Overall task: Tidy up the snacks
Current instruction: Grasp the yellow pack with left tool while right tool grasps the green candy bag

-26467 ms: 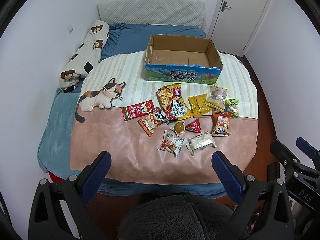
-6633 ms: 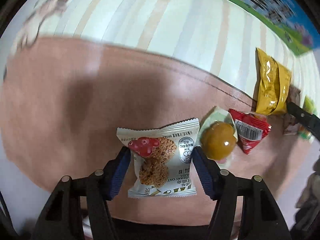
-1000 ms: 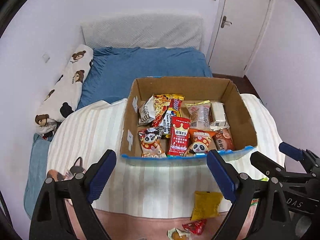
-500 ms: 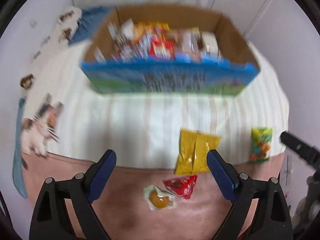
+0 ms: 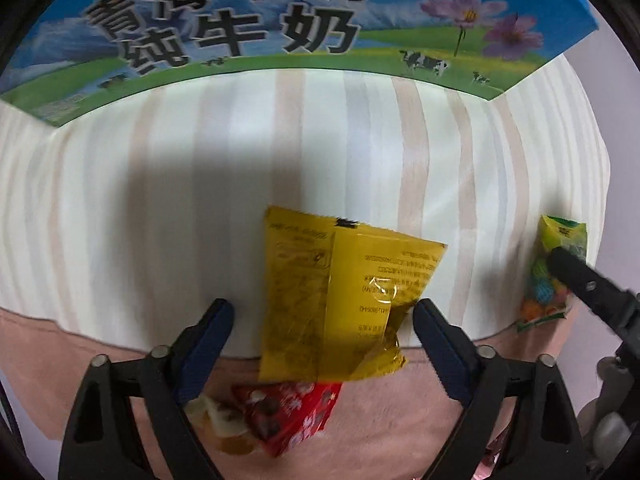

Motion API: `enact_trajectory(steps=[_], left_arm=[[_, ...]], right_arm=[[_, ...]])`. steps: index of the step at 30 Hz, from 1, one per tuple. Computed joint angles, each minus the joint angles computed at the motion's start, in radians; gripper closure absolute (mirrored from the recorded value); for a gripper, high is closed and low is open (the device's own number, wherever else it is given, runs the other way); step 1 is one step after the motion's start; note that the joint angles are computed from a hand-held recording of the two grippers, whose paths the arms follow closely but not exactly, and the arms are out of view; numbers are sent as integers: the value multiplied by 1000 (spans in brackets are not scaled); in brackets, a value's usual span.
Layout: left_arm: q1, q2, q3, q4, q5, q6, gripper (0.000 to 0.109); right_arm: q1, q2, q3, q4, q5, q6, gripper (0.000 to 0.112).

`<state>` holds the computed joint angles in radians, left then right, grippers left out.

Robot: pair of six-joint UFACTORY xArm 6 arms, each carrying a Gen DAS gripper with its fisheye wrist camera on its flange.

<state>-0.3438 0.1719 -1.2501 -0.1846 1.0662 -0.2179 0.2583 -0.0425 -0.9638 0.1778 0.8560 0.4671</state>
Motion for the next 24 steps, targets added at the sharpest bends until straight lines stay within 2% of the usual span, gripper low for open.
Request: enact_trajectory(steps=[2, 4, 5, 7, 11, 14, 18, 20, 24], left_arm=[[-9, -1, 10, 22, -18, -9, 44], [-17, -9, 20, 35, -29, -13, 46], [-20, -13, 23, 47, -32, -21, 52], [-15, -29, 39, 64, -39, -37, 54], [10, -67, 85, 93, -48, -52, 54], [24, -105, 130, 138, -59, -68, 54], [49, -124, 174, 138, -73, -65, 53], [50, -124, 192, 131, -81, -57, 52], [47, -121, 216, 132, -104, -58, 52]], right_arm=[[16, 18, -5, -59, 3, 19, 30], [29, 18, 4, -106, -8, 41, 45], [33, 11, 14, -115, -17, 45, 48], [44, -9, 37, -128, -39, 54, 56], [81, -44, 74, -94, -48, 42, 57], [124, -60, 93, -17, -43, 12, 57], [182, -54, 100, 29, -42, 14, 56], [197, -40, 94, 7, -34, 42, 54], [219, -4, 72, 19, -42, 67, 43]])
